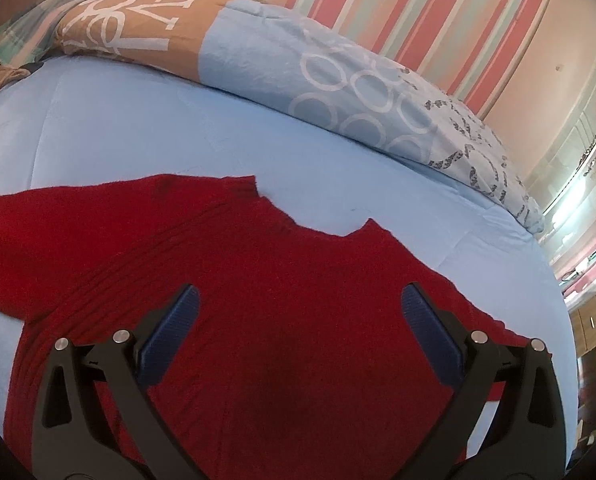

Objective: Fold small clothes
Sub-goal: 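Lift the held sleeve with the left gripper and fold it across the sweater body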

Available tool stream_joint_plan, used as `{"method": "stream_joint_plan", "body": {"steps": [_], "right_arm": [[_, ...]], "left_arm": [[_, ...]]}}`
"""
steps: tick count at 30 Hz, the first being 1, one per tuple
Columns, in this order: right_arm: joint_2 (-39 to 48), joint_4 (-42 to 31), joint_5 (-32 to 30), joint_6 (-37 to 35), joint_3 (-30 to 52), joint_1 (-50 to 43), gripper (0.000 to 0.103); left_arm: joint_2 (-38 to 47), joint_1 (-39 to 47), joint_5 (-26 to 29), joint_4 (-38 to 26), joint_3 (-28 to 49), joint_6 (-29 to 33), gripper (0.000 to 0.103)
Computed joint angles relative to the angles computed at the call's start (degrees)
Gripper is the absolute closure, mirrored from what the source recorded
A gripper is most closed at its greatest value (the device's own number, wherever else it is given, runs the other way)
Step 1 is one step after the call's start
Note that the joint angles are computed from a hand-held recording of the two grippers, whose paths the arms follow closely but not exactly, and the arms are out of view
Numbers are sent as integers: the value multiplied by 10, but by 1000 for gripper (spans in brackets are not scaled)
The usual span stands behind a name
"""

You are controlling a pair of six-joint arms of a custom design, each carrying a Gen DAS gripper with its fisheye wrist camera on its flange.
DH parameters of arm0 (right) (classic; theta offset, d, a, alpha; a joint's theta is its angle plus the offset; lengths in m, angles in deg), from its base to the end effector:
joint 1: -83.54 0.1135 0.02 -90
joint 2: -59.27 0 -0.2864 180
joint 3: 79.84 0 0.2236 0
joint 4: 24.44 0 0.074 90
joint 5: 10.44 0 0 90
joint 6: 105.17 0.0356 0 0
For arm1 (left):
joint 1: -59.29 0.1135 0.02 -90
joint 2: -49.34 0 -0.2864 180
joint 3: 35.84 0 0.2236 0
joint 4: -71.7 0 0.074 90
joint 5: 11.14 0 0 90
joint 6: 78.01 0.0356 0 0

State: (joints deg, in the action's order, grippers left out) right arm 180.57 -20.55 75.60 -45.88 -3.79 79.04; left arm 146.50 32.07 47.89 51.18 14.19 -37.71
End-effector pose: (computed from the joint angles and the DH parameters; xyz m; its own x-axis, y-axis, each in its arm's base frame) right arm 0.4073 -0.0296 0.1271 -0.5800 -0.4654 -0.6686 -0.3136 0.8850 -0.3441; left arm 0.2285 -0.0969 0.1371 -0.6984 -0.3762 -0.6089 -0.4861 0.8737 0.0178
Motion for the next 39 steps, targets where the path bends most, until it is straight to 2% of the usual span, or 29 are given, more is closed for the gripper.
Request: {"method": "stream_joint_plan", "body": {"steps": [3,7,11,14,21,24,26,27,28,30,34,36,39], "right_arm": [[-2,-6,-6,0,9,-11,3],[3,-25,-18,7,30,-32,3],[16,-46,-30,8,61,-62,3],[33,-64,-34,2,97,-90,3],[78,-108,-47,4,180,-151,3],[98,-121,-46,-1,205,-162,3],[108,-132,-47,-5,217,-166,3],[110,-133,-47,-7,218,-167,3],[112,-133,-47,-8,218,-166,3],[114,-135,-47,-9,216,-163,3],[113,-180,-71,7,227,-145,3],[105,-212,-106,20,225,-127,3],[89,-220,-136,13,199,-91,3]], "left_arm": [[-12,-13,-10,-16,42,24,93],[21,-28,5,-6,127,65,94],[98,-57,29,7,244,98,94],[178,-76,61,-1,362,115,94],[415,-114,145,-121,711,128,94],[506,-129,149,-213,860,134,97],[541,-137,145,-265,920,136,96],[540,-141,141,-268,915,134,92],[522,-148,135,-260,880,131,76],[491,-155,108,-247,829,131,54],[429,-164,71,-221,726,123,47],[415,-162,49,-232,696,111,43],[402,-151,45,-236,657,94,43]]}}
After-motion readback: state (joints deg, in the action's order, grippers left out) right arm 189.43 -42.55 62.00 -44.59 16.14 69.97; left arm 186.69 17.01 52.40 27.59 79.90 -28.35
